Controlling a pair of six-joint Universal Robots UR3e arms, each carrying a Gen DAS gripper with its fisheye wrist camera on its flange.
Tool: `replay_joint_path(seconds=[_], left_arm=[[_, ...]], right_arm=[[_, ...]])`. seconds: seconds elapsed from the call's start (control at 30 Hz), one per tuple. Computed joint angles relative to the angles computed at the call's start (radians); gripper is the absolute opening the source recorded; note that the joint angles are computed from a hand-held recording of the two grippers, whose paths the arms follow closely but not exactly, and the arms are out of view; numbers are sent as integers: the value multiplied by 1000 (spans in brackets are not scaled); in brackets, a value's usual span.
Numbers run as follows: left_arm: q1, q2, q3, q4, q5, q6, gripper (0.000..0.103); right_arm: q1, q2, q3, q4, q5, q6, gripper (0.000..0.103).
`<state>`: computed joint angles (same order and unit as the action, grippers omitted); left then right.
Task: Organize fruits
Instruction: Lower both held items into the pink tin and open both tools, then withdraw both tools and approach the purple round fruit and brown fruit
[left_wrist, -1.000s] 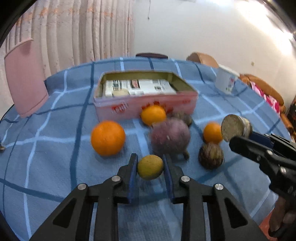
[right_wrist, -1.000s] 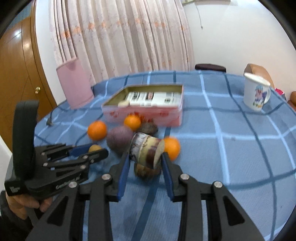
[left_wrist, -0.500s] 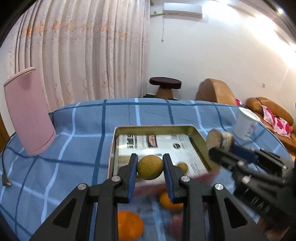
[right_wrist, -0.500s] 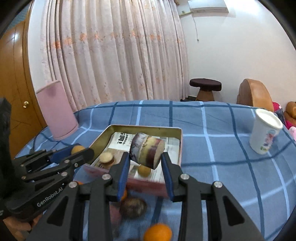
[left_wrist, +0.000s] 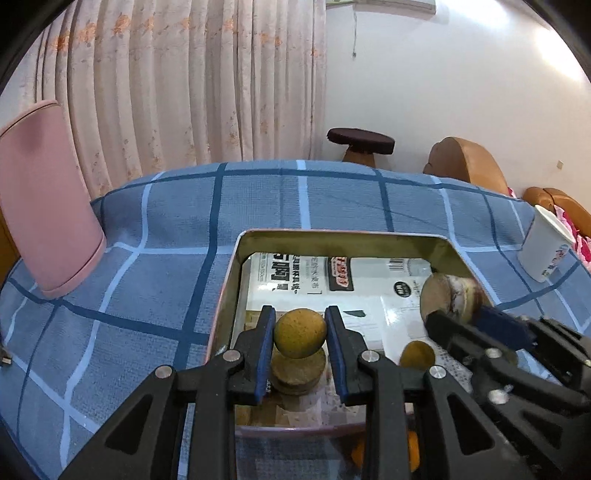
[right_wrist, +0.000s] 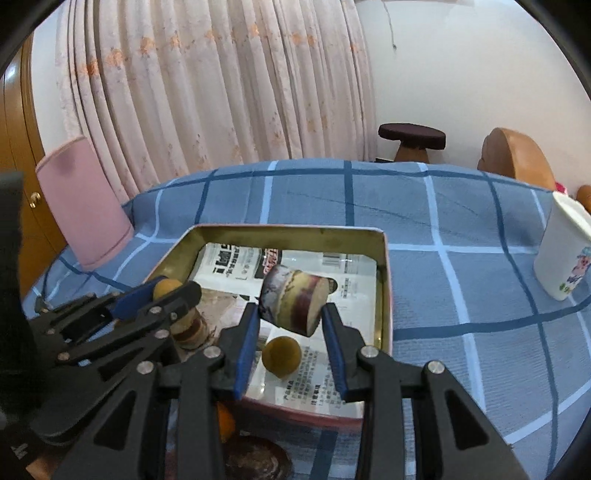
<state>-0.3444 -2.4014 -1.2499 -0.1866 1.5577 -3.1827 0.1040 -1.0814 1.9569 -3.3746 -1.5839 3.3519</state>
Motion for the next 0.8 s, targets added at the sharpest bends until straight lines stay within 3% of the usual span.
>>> replay_joint_path(seconds=[0.1,0.17,0.23,0.27,0.43,0.8], left_arm=[[0,4,-7,-4,-2,-7,31],[1,12,-26,13,-1,-19,41],[2,28,-66,54,7,-33,58],[1,37,-89,82,14,-39,61],[-7,62,-171,205,57,-46,62],[-8,106,-281,278,77,-55,62]], right_arm=[[19,6,14,-60,-40,-3,45],[15,4,23,-76,-35,3,47],[-1,-4,56,-121,-13,21,49],[-5,-9,73,-147,-12,28,51],[-5,-35,159,-299,-50,53,57],[44,-48,194,-335,-128,53,58]])
